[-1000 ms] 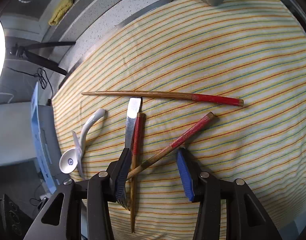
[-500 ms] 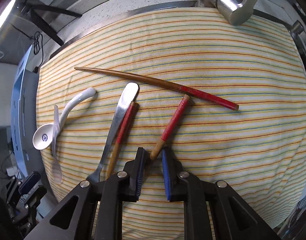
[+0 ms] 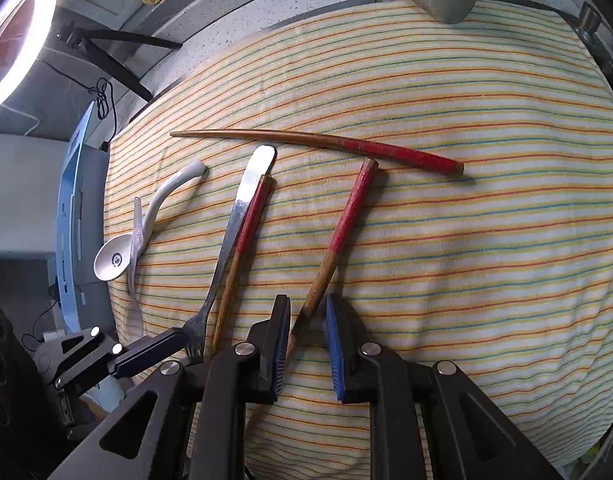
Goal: Organize utensils
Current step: 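Grasp a red-tipped chopstick with the left gripper while the right gripper grasps another, then carry both red-tipped chopsticks over the blue basket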
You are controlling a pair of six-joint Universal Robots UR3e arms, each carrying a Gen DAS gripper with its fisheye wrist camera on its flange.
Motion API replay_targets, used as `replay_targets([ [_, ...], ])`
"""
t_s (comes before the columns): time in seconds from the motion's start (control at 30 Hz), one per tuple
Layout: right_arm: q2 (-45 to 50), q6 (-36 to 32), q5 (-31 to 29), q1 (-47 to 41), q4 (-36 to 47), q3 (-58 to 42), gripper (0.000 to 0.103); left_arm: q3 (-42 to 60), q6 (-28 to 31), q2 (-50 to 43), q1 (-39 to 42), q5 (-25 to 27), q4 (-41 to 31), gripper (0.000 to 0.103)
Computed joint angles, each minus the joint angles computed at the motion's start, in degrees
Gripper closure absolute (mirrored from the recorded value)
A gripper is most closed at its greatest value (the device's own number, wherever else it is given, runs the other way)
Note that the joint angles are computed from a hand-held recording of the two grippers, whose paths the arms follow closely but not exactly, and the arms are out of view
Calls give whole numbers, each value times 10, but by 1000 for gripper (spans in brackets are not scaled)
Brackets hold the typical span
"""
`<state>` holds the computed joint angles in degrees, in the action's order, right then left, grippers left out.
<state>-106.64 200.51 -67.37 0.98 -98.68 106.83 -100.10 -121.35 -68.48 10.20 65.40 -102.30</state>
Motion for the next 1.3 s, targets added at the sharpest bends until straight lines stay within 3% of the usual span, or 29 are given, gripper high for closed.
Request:
replay_targets([
  [0.4, -20, -8, 19, -19, -12, 30, 86, -4, -79, -74, -95, 60, 110, 93],
  [0.6, -22, -23, 29, -30, -16, 39, 90, -7, -84, -83, -92, 45, 117, 95],
  [0.93, -77, -51, 63, -77, 23, 71, 96, 30, -50, -75, -5, -10, -4, 98],
  [1.3, -90, -35, 75, -71, 34, 22, 96, 101, 54, -43, 131, -49, -142, 98],
])
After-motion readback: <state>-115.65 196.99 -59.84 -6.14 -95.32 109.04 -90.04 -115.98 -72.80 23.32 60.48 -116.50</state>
